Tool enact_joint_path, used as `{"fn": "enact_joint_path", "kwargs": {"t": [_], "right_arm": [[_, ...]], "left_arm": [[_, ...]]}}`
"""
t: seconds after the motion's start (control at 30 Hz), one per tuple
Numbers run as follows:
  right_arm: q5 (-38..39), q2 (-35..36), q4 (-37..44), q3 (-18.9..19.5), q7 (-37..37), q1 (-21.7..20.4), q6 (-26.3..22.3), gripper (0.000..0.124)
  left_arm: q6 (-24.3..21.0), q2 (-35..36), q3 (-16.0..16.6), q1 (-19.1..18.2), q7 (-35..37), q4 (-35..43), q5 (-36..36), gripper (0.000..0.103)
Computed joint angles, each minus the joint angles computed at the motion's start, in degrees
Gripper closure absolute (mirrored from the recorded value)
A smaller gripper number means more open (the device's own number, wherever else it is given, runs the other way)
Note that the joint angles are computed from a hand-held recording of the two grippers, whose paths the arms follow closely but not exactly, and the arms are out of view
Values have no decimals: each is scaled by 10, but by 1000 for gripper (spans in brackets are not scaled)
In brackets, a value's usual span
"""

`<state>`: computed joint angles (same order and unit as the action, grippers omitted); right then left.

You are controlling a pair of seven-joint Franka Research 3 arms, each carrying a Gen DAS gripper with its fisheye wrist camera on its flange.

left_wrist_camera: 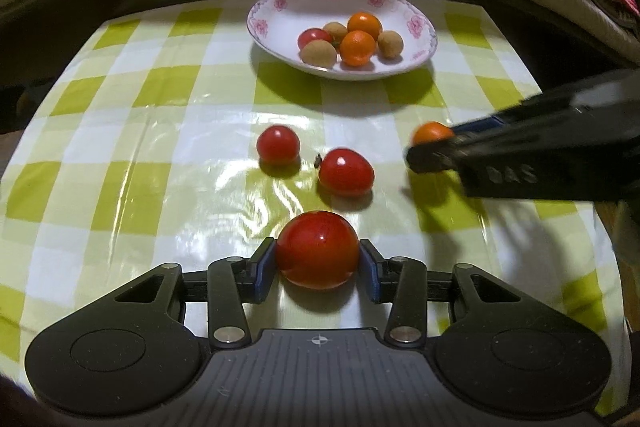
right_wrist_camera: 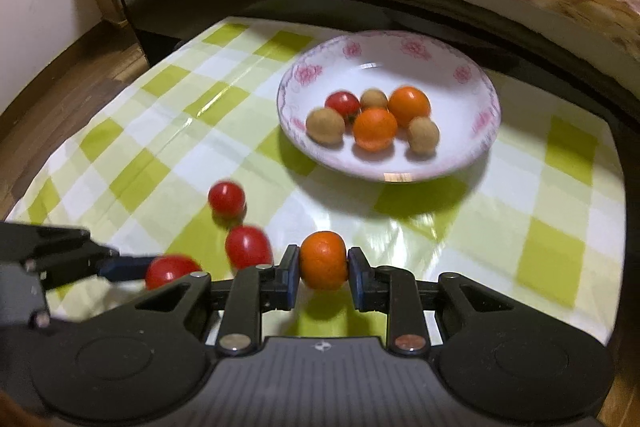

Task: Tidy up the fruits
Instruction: 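Grasp the orange tangerine with the right gripper while the left holds the tomato, then lift the held tomato and tangerine off the cloth with both grippers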

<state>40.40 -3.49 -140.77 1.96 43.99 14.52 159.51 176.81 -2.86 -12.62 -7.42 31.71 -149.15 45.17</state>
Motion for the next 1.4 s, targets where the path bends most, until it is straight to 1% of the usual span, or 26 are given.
{"fn": "enact_joint_path", "kwargs": {"t": [0.13, 0.17, 0.2, 0.3, 0.4, 0.5, 0.57, 0.6, 0.73, 0.93, 1.07, 1.2, 1.33, 1.4], "right_arm": [[-27, -49, -53, -4, 13, -3, 0, 95], [-35, -60, -67, -5, 18, -4, 1, 95], [-47, -72, -81, -5, 27, -5, 5, 95], [-66, -99, -114, -9, 47, -4, 11, 95], [-72, -115, -136, -14, 49, 4, 31, 95], [-80, -111, -138, -19, 56, 9, 40, 94], [-72, -106, -134, -26, 51, 16, 41, 94], [-70, -105, -134, -27, 49, 18, 43, 94], [-69, -103, -135, -27, 42, 22, 51, 94], [-63, -98, -127, -30, 36, 20, 40, 94], [-66, -99, -127, -29, 36, 17, 35, 94], [-70, -100, -125, -29, 41, 11, 26, 93], [-66, -100, -126, -30, 36, 11, 27, 93], [-73, -101, -126, -27, 41, 8, 27, 93]], "left_arm": [[-6, -17, -9, -7, 11, -18, -14, 52], [-11, -19, -19, 3, -18, -16, 19, 52], [-16, -22, -24, 5, -33, -15, 35, 52], [-15, -24, -26, 6, -54, -17, 54, 52], [-11, -19, -24, 7, -65, -14, 75, 52], [-13, -14, -22, 9, -85, -8, 99, 50], [-14, -11, -19, 7, -91, -3, 110, 47], [-11, -9, -17, 6, -95, -1, 113, 44], [-3, -2, -11, 2, -96, 3, 117, 37], [-6, 10, -4, -1, -149, 23, 168, 37], [-12, 15, 1, -11, -141, 27, 159, 36], [-11, 12, 5, -17, -114, 18, 129, 36], [-13, 12, 5, -13, -139, 20, 152, 38], [-15, 13, 4, -13, -148, 24, 157, 42]]}}
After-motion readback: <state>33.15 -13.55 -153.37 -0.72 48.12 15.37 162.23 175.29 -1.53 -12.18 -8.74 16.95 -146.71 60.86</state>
